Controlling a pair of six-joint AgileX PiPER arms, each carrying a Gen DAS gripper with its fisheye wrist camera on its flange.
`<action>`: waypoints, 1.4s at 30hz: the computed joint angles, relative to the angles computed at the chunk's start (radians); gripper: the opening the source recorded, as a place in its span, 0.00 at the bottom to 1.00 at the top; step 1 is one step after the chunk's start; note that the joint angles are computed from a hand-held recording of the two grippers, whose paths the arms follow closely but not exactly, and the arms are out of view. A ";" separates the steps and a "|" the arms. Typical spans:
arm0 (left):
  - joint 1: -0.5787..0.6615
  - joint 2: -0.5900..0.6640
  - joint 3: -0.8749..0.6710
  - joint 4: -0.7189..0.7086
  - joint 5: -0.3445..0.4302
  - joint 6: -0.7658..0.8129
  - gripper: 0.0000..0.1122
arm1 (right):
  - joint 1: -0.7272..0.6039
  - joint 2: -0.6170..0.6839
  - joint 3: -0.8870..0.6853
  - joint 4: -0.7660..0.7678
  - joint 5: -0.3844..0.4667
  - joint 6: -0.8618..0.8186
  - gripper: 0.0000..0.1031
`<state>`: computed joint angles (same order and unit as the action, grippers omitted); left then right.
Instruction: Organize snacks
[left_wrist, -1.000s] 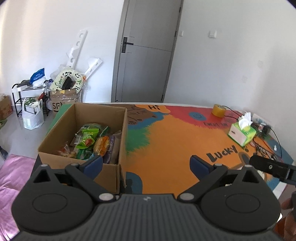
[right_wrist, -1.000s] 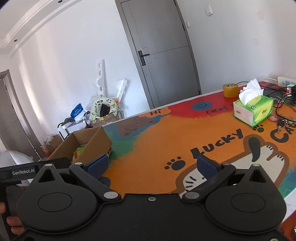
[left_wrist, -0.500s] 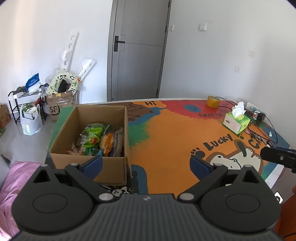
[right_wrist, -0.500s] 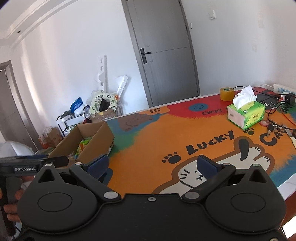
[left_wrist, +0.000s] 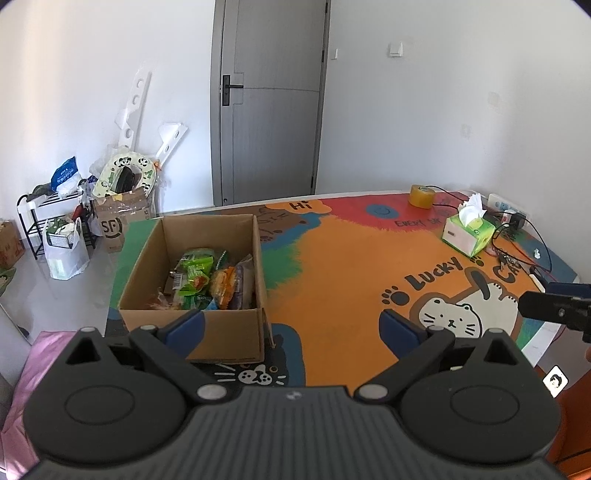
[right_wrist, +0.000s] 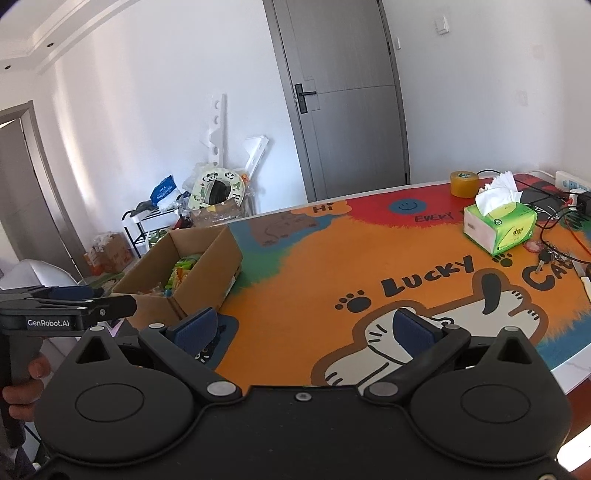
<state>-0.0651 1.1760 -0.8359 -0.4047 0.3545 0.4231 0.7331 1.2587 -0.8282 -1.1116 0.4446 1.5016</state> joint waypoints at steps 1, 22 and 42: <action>0.001 -0.002 0.000 0.000 0.002 0.000 0.89 | 0.002 -0.004 0.003 -0.004 0.001 0.005 1.00; 0.051 -0.010 0.007 -0.057 0.021 0.062 0.89 | 0.016 0.001 0.003 -0.023 0.006 0.013 1.00; 0.063 -0.010 0.020 -0.113 0.005 0.107 0.89 | 0.013 0.013 -0.007 -0.017 0.007 0.009 1.00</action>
<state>-0.0021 1.1663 -0.8163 -0.5178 0.3592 0.5296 0.7463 1.2714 -0.8354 -1.1287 0.4519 1.5107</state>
